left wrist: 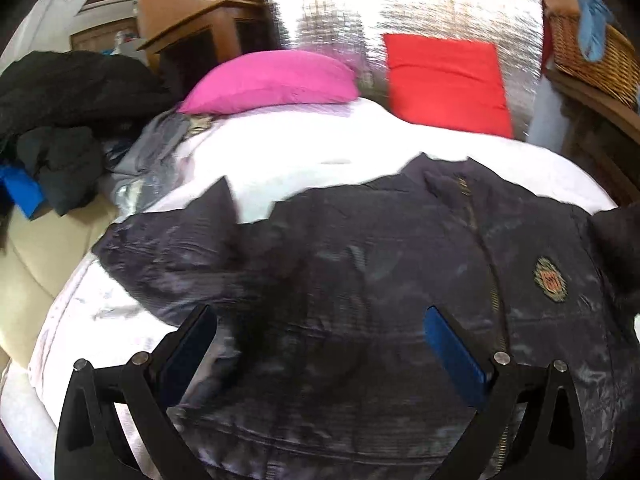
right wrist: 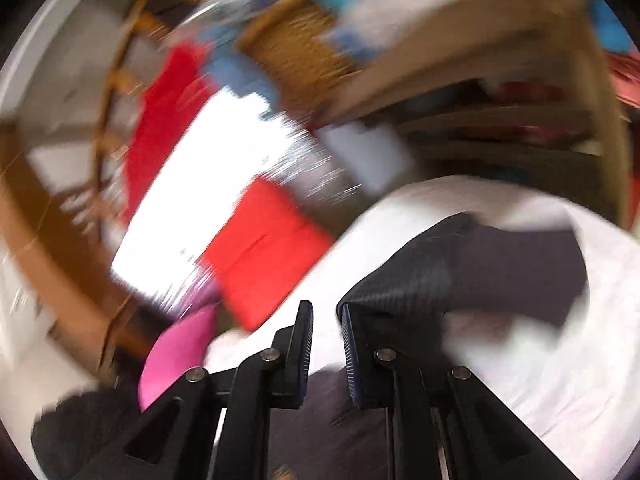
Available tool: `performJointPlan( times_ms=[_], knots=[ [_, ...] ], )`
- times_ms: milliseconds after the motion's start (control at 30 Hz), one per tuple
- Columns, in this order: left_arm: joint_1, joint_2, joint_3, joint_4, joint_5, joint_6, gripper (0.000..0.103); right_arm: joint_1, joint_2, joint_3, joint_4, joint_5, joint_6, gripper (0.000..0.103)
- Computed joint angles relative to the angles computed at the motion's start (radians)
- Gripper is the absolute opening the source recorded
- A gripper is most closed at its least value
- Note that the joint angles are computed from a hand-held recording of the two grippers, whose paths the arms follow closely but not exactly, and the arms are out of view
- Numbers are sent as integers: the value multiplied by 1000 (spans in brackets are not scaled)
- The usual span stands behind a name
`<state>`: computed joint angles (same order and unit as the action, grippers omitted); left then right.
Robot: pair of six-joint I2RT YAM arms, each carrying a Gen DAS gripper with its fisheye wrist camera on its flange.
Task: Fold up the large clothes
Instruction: 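Grasp the black jacket's sleeve with the right gripper and lift it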
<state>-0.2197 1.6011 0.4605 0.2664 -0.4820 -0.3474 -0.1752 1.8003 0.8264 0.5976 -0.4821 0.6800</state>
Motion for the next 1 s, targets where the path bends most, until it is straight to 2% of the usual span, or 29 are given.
performJointPlan(
  times_ms=[133,300,433,467,500,533,633,700,767,900,1000],
  knots=[
    [61,-56,-48,19,10,21,103,210,-104,-77,16,13,-18,17],
    [124,-133,-105,46,15,58,103,423,-106,-67,-37,69,-62,17],
    [151,-164,-123,54,30,72,103,427,-99,-100,-16,30,-2,21],
    [160,-170,-127,58,41,79,103,407,-97,-104,-32,19,8,35],
    [163,-173,-128,60,48,81,103,378,-89,-103,-43,-13,32,79],
    [161,-176,-129,60,51,81,103,335,-71,-106,-50,-54,59,101],
    [148,-185,-130,58,55,80,103,222,-79,-208,12,-46,127,103],
    [133,-184,-127,57,51,77,103,176,-43,-163,-75,-26,127,103],
    [123,-180,-126,65,46,76,103,98,24,-133,-89,-8,159,103],
    [113,-174,-125,86,59,81,103,18,144,-51,-198,66,227,103],
    [113,-169,-120,89,94,83,103,-9,270,42,-191,20,231,103]
  ],
)
